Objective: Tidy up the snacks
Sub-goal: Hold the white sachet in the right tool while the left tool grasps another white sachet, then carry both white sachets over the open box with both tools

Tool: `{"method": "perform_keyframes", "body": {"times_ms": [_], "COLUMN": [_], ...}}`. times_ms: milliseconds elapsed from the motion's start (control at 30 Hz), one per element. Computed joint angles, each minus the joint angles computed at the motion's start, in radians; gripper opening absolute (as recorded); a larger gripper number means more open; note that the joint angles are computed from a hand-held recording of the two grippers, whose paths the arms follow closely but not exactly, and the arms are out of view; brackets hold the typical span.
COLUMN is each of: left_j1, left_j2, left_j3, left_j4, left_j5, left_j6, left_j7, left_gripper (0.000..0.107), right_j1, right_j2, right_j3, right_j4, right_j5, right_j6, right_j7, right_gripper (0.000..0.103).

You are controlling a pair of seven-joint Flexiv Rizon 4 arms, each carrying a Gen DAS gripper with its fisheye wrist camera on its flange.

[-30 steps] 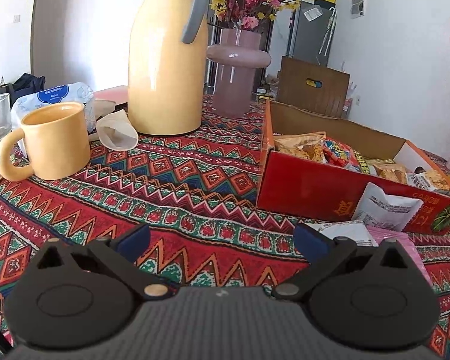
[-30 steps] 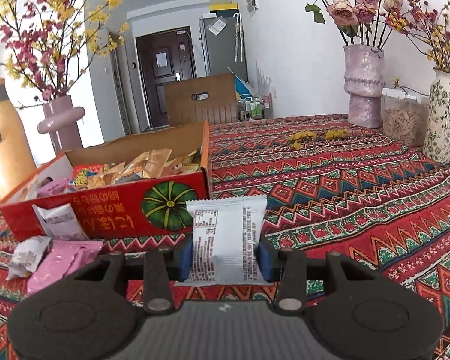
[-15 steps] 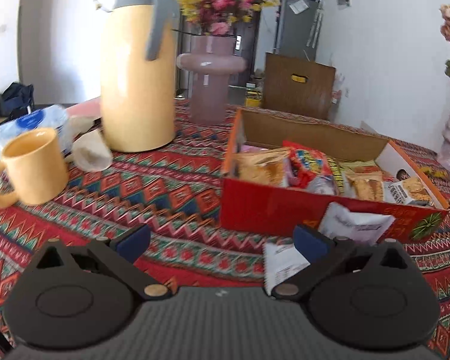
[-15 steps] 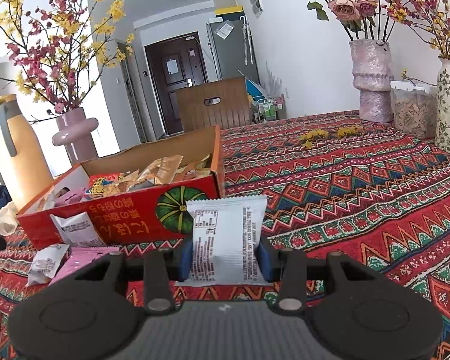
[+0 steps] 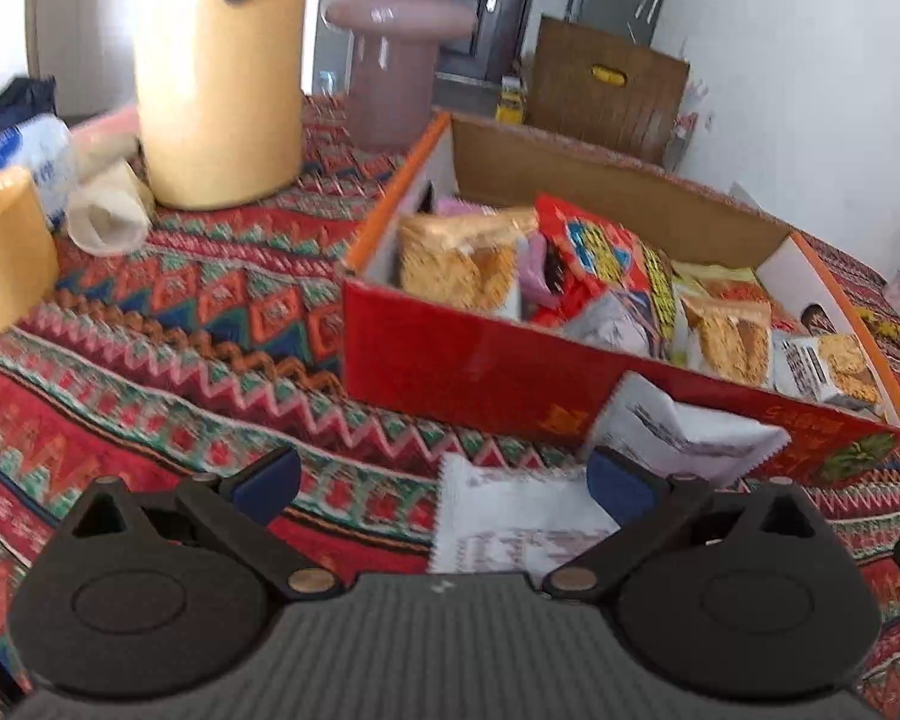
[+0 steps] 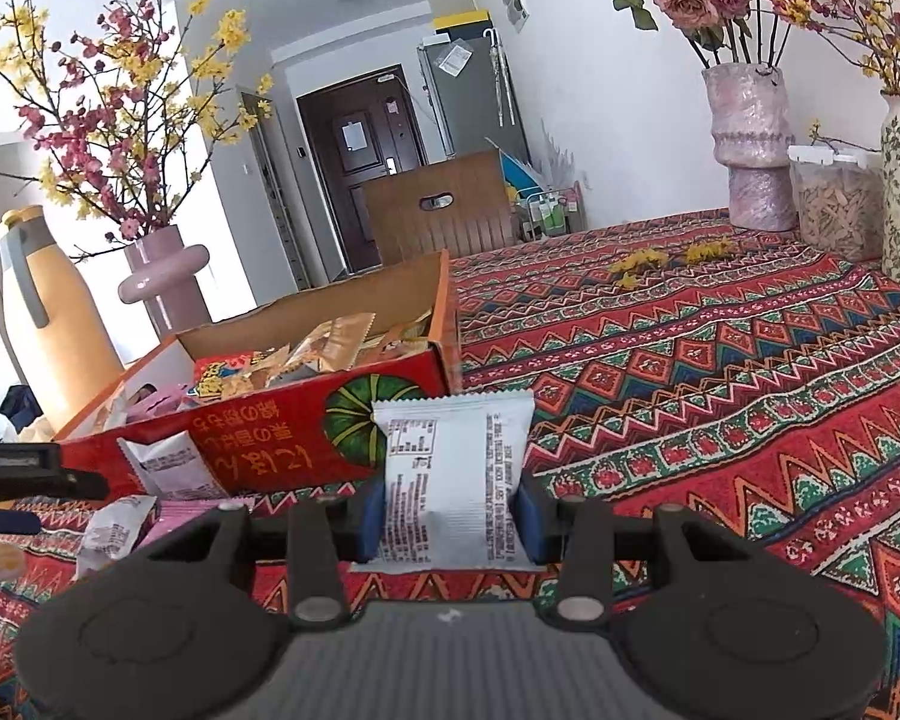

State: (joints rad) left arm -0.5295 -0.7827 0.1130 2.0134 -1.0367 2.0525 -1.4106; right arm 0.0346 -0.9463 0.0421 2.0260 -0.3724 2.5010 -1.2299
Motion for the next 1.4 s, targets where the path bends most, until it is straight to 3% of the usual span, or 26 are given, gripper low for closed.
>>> {"method": "perform_keyframes", "body": {"times_ms": [100,233,367,433,500,767,1000,1100,1267,1400], "left_j1": [-0.021,-0.121,-0.125,-0.071,-0.056,0.003,0.047,0.051,0.07,0.083], "left_j2": [-0.012,-0.056,-0.069,-0.049,-0.04,-0.007,0.047,0.057,0.061,0.06], "left_j3": [0.008,0.072,0.051,0.001,-0.022,-0.102,-0.129,-0.129,-0.141,-0.156], "left_j4": [-0.017,-0.076,-0.1,-0.067,-0.047,0.038,0.122,0.119,0.073,0.036], "left_j5": [-0.004,-0.152,-0.212,-0.114,-0.087,-0.013,0.085,0.1,0.111,0.088], "left_j6": [-0.014,-0.054,-0.037,0.001,0.042,0.172,0.291,0.344,0.387,0.42], "left_j7": [0.02,0.121,0.197,0.148,0.138,0.081,0.016,0.027,0.072,0.107], "left_gripper": [0.103,0.1,0.068,0.059,0.052,0.051,0.051,0.051,0.051,0.051], "right_j1": [-0.004,-0.005,-0.003,-0.003,-0.003,-0.006,0.028,0.072,0.083,0.111], "right_j2": [-0.001,-0.002,-0.001,-0.001,-0.001,-0.004,-0.001,0.022,0.078,0.112], "right_j3": [0.003,0.003,0.003,0.004,0.005,0.005,-0.01,-0.026,-0.001,0.008], "right_j4": [-0.001,-0.001,0.0,0.0,0.0,-0.002,0.001,0.024,0.056,0.035], "right_j5": [-0.005,-0.01,-0.009,-0.01,-0.011,-0.015,0.043,0.112,0.066,0.044], "right_j6": [0.001,0.001,-0.002,-0.003,-0.003,0.007,0.011,0.028,0.102,0.09], "right_j7": [0.003,0.005,0.006,0.007,0.008,0.011,-0.017,-0.064,-0.113,-0.125], "right_gripper": [0.042,0.043,0.043,0.043,0.043,0.043,0.042,0.042,0.042,0.042]}}
